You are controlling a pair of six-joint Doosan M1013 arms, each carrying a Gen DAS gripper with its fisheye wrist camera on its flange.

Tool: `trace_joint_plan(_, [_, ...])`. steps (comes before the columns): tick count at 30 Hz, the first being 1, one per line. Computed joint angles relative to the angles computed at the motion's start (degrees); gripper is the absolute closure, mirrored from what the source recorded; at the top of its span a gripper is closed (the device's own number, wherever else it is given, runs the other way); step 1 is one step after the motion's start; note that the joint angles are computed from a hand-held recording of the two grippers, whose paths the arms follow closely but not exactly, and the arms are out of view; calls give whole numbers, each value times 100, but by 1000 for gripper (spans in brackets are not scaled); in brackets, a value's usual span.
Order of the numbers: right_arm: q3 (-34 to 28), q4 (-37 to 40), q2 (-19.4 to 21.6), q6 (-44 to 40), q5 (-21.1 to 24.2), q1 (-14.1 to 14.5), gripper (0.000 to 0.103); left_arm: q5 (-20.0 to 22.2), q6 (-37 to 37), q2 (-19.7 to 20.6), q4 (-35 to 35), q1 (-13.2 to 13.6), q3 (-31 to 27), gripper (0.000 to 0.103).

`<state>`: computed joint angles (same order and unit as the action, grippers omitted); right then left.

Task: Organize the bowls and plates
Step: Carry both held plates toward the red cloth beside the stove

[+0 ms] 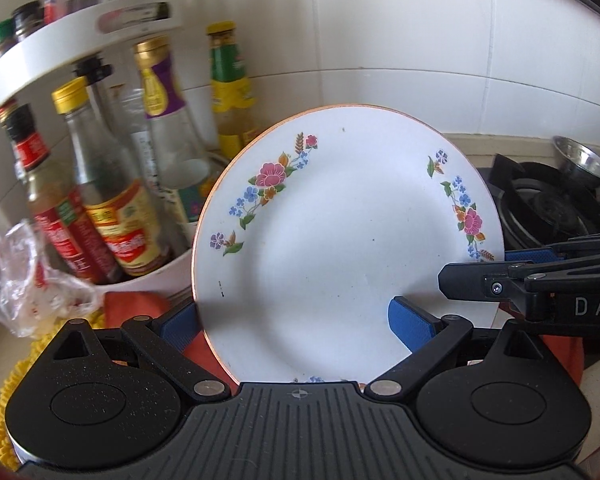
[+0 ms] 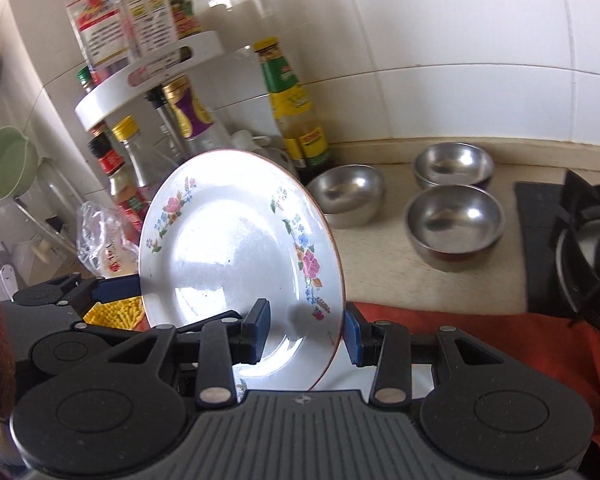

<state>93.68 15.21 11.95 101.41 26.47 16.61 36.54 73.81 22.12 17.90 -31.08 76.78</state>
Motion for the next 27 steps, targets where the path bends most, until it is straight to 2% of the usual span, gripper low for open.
trace_joint_plan(11, [502, -450, -341, 716, -11, -170, 65, 71, 559, 77, -423, -251, -27, 3])
trace_joint_plan(27, [831, -180, -470, 597, 283, -356, 65, 457, 678, 205, -600, -450, -38, 3])
